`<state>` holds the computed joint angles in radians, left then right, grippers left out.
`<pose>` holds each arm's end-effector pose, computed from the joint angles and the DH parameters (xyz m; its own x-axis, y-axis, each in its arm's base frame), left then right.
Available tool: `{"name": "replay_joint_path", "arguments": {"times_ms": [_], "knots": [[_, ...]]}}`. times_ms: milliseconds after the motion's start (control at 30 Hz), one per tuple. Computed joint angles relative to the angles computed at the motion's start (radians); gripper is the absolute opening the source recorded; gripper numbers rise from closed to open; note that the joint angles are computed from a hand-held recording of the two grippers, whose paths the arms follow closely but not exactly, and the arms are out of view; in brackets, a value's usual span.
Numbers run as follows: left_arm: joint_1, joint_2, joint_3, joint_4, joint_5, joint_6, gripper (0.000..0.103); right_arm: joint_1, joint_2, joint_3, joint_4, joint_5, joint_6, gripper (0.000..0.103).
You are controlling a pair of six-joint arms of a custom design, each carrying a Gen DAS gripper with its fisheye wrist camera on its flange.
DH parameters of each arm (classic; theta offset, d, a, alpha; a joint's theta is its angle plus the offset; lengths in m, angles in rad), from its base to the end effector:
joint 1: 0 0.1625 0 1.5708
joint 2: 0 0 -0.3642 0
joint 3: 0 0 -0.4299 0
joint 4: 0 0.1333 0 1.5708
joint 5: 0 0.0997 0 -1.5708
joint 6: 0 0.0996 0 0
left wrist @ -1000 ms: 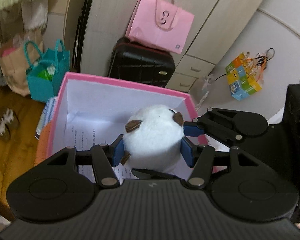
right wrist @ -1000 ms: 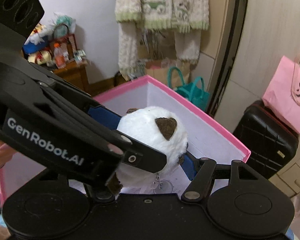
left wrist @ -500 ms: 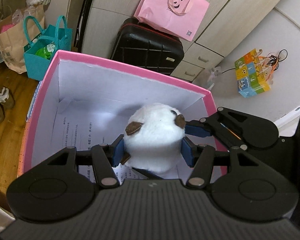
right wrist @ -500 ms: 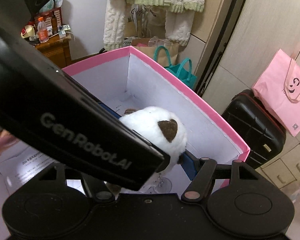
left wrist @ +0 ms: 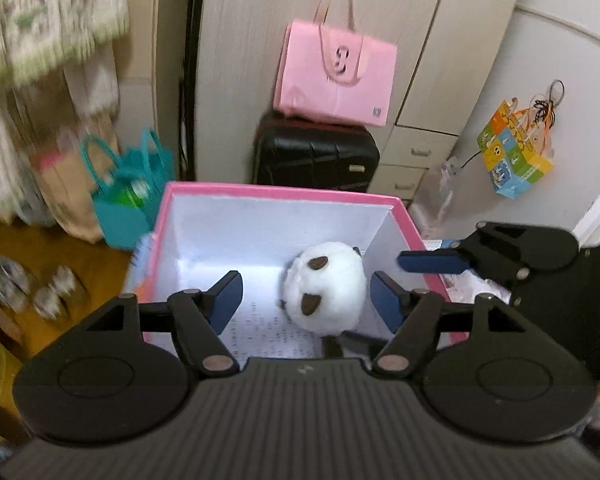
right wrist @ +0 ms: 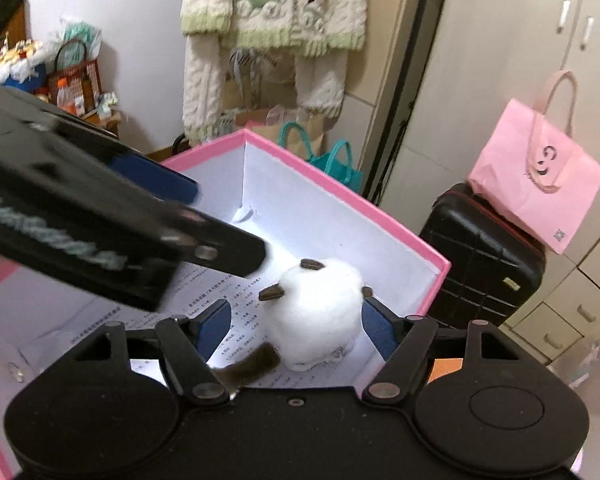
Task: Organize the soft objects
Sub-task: 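Lower the plush into the pink box and open the left tool, then move the right tool to the blue wet-wipes pack and close on it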
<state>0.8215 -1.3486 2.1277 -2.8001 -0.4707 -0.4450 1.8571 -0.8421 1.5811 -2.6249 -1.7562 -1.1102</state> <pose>-0.1750 -0.5141 0.2184 -0.8021 -0.2612 -0.5370 0.2969 0.6058 -0.7382 0.3038 -0.6250 0.0825 -0.1857 -0.9160 0.3555 -0.9784 0.2059 0.0193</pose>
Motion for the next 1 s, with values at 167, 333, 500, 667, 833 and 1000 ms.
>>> {"name": "replay_joint_path", "arguments": {"times_ms": [167,333,500,667,833,1000], "knots": [[-0.083,-0.075,0.044,0.202,0.042,-0.124,0.073,-0.011,-0.091,0.074,0.014,0.052,0.0,0.076],[-0.16,-0.133,0.068,0.399,0.043,-0.257,0.073,-0.018,-0.192,0.156,0.032,0.086,-0.011,0.076],[-0.233,-0.181,0.094,0.519,0.027,-0.346,0.073,-0.024,-0.288,0.222,0.052,0.112,-0.03,0.076],[-0.306,-0.202,0.11,0.62,0.029,-0.426,0.075,-0.036,-0.388,0.279,0.089,0.139,-0.057,0.077],[-0.361,-0.191,0.114,0.653,0.013,-0.445,0.076,-0.063,-0.477,0.314,0.152,0.167,-0.071,0.077],[-0.392,-0.139,0.095,0.637,-0.027,-0.418,0.077,-0.1,-0.564,0.359,0.174,0.183,-0.1,0.077]]}}
